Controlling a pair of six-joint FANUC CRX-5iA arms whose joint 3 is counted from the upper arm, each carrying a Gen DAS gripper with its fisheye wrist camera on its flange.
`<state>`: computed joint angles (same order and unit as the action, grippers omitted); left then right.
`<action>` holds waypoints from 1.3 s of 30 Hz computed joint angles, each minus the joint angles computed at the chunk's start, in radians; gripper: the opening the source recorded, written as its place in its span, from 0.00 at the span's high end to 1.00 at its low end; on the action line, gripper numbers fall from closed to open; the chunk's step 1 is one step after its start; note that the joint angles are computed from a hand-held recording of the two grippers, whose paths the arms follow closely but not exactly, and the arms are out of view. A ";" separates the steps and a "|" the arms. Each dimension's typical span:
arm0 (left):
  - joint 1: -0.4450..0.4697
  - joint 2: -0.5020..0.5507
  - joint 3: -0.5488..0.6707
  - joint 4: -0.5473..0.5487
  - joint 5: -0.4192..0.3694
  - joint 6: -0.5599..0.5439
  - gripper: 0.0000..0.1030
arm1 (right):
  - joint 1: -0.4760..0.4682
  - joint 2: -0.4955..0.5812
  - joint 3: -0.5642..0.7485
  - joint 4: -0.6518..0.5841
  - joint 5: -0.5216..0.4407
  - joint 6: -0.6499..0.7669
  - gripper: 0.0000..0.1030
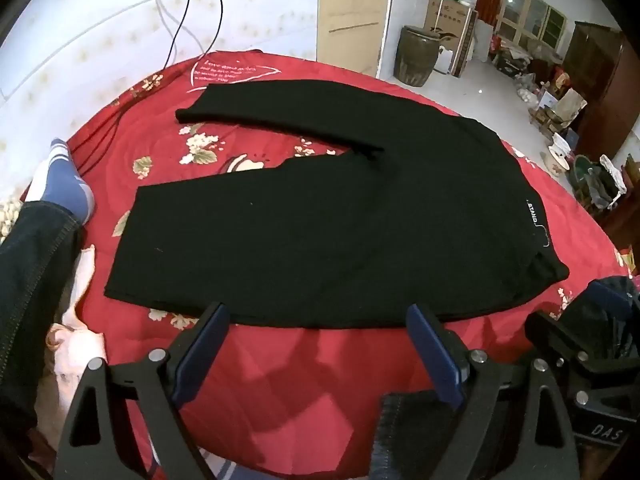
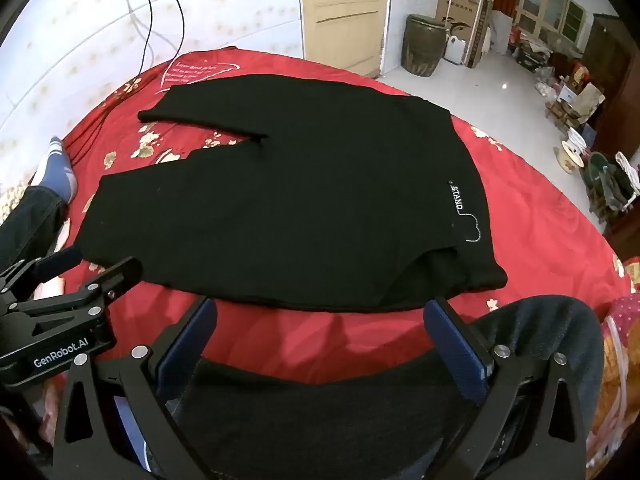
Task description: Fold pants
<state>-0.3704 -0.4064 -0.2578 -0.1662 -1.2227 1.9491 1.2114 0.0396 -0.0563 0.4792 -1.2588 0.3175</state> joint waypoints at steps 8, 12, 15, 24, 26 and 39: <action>-0.054 0.018 0.043 -0.072 -0.048 0.047 0.11 | -0.001 0.004 0.006 -0.005 -0.006 0.007 0.00; -0.049 0.029 0.046 -0.053 -0.055 0.039 0.11 | -0.002 0.003 0.006 -0.005 -0.002 0.009 0.00; -0.029 0.014 0.019 -0.044 -0.035 0.021 0.11 | 0.001 0.006 0.012 -0.001 -0.005 0.013 0.00; -0.038 0.013 0.023 -0.063 -0.038 0.022 0.11 | -0.003 0.008 0.011 -0.014 0.007 0.016 0.00; -0.036 0.012 0.021 -0.059 -0.036 0.021 0.11 | -0.003 0.007 0.010 -0.016 0.011 0.019 0.00; -0.041 0.014 0.025 -0.078 -0.045 0.028 0.11 | -0.008 0.014 0.015 -0.041 0.022 0.054 0.04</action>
<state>-0.4114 -0.3920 -0.2327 -0.2443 -1.2673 1.9776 1.2036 0.0541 -0.0413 0.4380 -1.2370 0.3716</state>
